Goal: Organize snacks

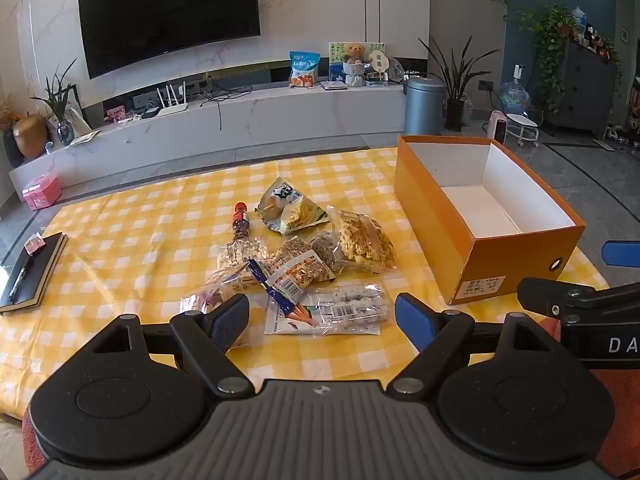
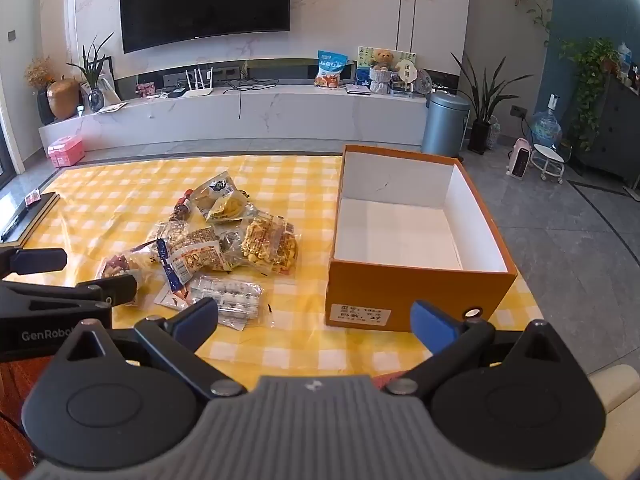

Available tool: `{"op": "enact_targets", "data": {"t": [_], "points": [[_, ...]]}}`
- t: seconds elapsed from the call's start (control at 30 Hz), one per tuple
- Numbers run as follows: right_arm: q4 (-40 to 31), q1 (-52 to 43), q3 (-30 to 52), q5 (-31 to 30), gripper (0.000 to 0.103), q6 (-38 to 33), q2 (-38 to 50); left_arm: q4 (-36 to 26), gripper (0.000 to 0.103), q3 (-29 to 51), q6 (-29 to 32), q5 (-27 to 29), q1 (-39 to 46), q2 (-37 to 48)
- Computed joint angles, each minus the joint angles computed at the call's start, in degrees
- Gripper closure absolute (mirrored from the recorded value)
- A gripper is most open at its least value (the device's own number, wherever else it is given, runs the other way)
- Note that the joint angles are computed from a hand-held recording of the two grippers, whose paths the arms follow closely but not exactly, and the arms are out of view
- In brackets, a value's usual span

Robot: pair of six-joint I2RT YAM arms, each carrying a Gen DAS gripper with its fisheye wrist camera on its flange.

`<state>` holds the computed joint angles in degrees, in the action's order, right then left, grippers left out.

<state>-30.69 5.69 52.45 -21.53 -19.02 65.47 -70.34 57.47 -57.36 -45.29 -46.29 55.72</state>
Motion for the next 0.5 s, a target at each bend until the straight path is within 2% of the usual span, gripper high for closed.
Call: {"op": "enact_targets", "data": {"t": [0.1, 0.3, 0.5], "points": [[-0.53, 0.51, -0.34, -0.38, 0.003, 1.33, -0.14, 0.75, 0.009, 0.23, 1.09, 1.42, 1.23, -0.52], [-1.39, -0.29, 0.64, -1.06, 0.003, 0.49, 0.35, -0.98, 0.009, 1.1, -1.39, 1.17, -0.09, 0.06], [-0.33, 0.9, -0.49, 1.53, 0.003, 1.28, -0.18, 0.67, 0.009, -0.22, -0.53, 1.52, 0.57, -0.09]]}}
